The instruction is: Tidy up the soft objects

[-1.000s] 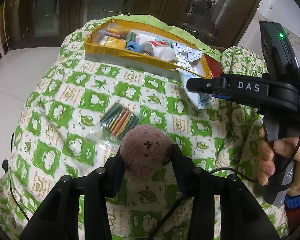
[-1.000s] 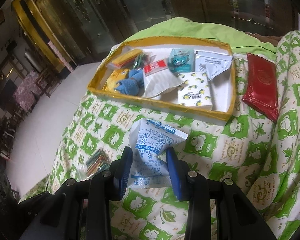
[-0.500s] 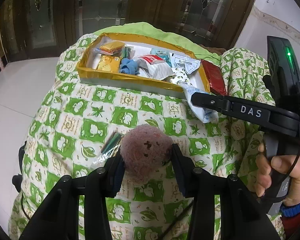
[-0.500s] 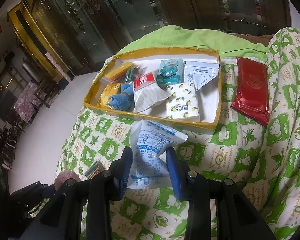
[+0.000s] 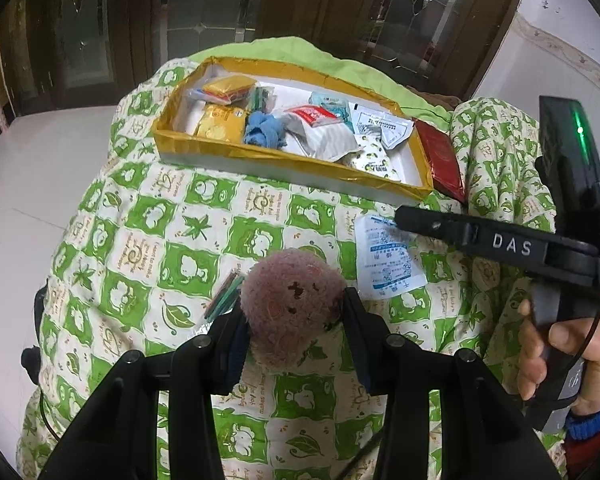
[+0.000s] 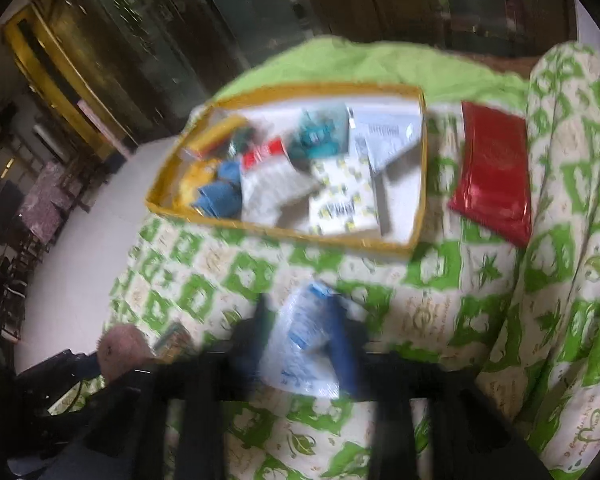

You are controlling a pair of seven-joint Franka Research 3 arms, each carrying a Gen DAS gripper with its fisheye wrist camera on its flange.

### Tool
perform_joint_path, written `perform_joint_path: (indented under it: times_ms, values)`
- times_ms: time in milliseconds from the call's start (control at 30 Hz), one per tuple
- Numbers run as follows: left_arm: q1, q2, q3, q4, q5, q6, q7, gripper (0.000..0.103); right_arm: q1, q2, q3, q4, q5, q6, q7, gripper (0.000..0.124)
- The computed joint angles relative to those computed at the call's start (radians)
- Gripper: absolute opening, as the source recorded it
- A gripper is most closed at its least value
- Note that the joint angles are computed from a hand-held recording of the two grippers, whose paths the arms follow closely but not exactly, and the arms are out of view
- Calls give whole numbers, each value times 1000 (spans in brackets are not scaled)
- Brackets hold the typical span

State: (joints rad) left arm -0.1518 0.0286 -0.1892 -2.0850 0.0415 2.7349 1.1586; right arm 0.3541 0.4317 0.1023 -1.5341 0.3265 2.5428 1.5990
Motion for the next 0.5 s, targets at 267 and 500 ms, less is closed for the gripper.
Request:
perform_joint_path:
  times_ms: [267,500]
  values:
    - [0,15,-4,1,-14,1,-2,43,46,86,-28,103,-102,-136,49,53]
    - [2,5,-1,-5,-11,1,-8,43,41,109,-22,125,-110,-143,51,30]
